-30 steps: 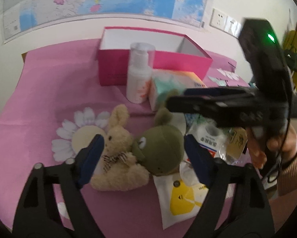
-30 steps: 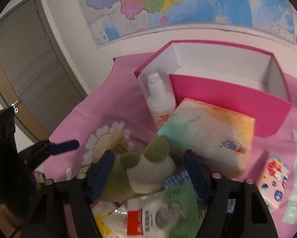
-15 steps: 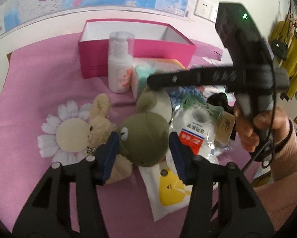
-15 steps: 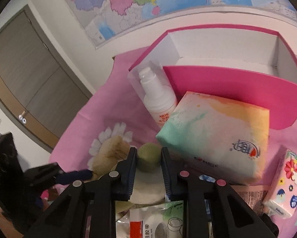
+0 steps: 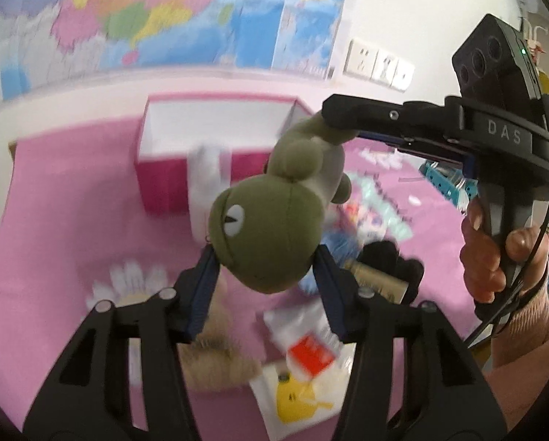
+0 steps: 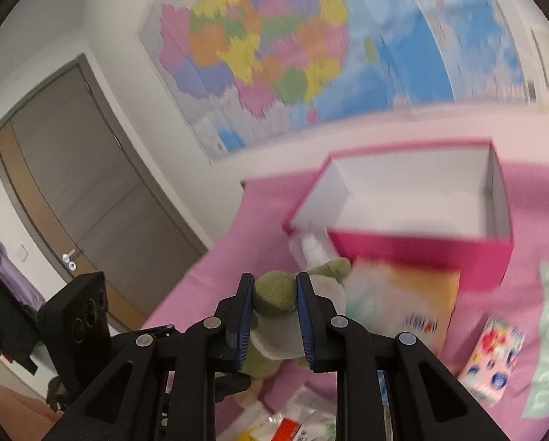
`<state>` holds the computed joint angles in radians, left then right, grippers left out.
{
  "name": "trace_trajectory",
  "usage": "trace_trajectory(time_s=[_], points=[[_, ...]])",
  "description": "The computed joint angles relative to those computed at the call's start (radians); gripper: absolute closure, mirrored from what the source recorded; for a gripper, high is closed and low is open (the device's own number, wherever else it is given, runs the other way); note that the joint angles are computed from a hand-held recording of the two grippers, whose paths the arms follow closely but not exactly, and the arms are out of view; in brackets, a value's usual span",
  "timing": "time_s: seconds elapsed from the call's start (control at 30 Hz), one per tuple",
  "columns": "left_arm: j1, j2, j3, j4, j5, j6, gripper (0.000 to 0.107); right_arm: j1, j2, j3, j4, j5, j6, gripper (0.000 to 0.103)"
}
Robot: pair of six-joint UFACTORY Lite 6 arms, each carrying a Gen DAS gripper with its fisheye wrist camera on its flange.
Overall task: Organize soft objects
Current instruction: 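Carry both plush toys over the pink box and open both tools to drop them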
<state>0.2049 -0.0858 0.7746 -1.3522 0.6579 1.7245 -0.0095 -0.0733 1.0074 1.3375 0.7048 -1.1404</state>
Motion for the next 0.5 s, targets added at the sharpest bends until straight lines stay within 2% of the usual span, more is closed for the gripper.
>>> trace_trajectory(time_s=[0.2, 0.5], points=[[-0.069, 0.131, 0.301, 0.094, -0.045, -0.138, 0.053, -0.025, 0.065, 0.206, -0.017, -0.014, 0.033, 0.081], [-0.141, 0.533, 0.825, 0.43, -0.083, -0.527, 0.053, -0.005, 0.42, 0.653, -0.1, -0.056, 0.178, 0.081]])
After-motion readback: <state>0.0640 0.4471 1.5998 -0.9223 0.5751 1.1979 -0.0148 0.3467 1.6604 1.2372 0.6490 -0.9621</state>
